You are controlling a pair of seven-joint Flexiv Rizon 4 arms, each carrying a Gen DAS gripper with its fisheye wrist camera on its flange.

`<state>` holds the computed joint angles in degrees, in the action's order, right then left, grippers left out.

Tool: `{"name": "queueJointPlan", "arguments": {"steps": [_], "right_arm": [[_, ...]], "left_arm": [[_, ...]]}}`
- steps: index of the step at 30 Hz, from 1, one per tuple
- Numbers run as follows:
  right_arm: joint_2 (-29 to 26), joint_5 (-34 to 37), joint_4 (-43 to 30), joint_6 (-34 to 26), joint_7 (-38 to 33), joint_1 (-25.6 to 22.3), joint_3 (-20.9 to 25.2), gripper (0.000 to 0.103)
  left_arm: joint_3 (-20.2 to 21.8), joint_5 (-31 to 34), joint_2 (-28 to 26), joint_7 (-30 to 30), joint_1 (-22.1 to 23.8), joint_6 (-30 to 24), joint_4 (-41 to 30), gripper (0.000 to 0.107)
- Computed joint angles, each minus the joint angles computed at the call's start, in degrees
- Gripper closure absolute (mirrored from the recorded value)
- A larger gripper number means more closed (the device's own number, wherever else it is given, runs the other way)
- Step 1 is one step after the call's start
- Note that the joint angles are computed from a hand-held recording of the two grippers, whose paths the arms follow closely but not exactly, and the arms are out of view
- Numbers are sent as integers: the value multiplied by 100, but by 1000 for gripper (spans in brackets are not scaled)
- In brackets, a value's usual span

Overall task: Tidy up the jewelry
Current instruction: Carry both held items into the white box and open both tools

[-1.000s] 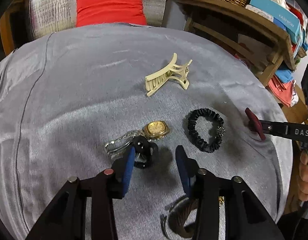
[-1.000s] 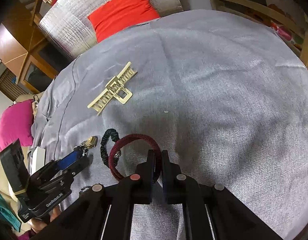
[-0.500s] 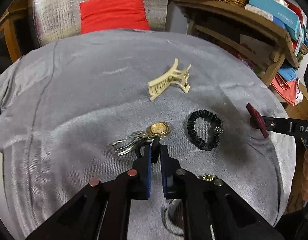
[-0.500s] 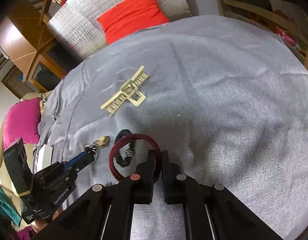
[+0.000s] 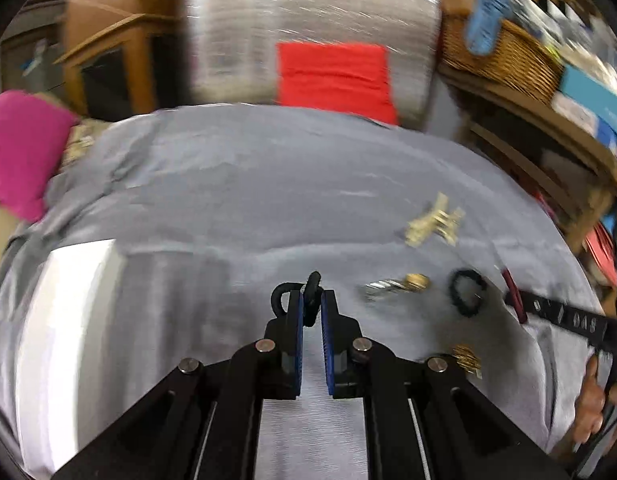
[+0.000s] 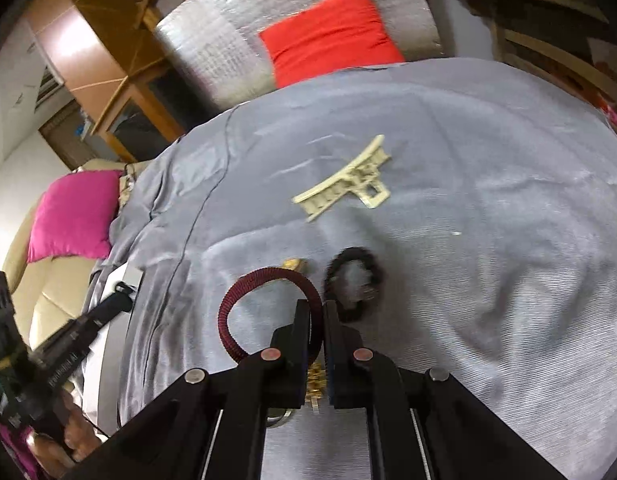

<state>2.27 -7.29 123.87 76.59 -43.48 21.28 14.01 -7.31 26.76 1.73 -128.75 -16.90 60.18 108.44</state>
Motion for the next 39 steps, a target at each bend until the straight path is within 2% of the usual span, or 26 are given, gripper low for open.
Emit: {"name": "queueJointPlan", "arguments": {"steps": [5,10,12,16,19,24,29,34,39], "right_arm": [[-170,-366,-50,123,318,120,77,96],[-419,-821,-166,317,559,327,106,96],[-584,-815,-316,402,578,434,133,96],[-1016,-1311,-870,333,645,752,70,96],[-1568,-917,-1763,67,183,919,295,96],[-2590,-711,-3448,-781,-529,1386,434,96],[-3583,-375,-5117,-1706,-1092,1842,453,96],[-4595,2,-6964,-2863,-1455,2276,361,95],[-5532,275,-8693,-4114,-1460,2663,98,95]], "left_arm": [[164,346,755,-724,398,-138,436,98],[370,18,1314,-800,968,-231,918,98],[458,-115,1492,-781,1202,-263,1071,98],[666,-514,1713,-751,1623,-176,1396,98],[836,-1035,1620,-473,1802,-76,1546,98],[977,-1802,1410,-54,2025,106,1776,98],[1108,-2736,1025,484,1955,172,1905,98],[1036,-2916,776,572,1986,55,1845,98],[1016,-2839,667,360,2038,-125,1803,98]]}}
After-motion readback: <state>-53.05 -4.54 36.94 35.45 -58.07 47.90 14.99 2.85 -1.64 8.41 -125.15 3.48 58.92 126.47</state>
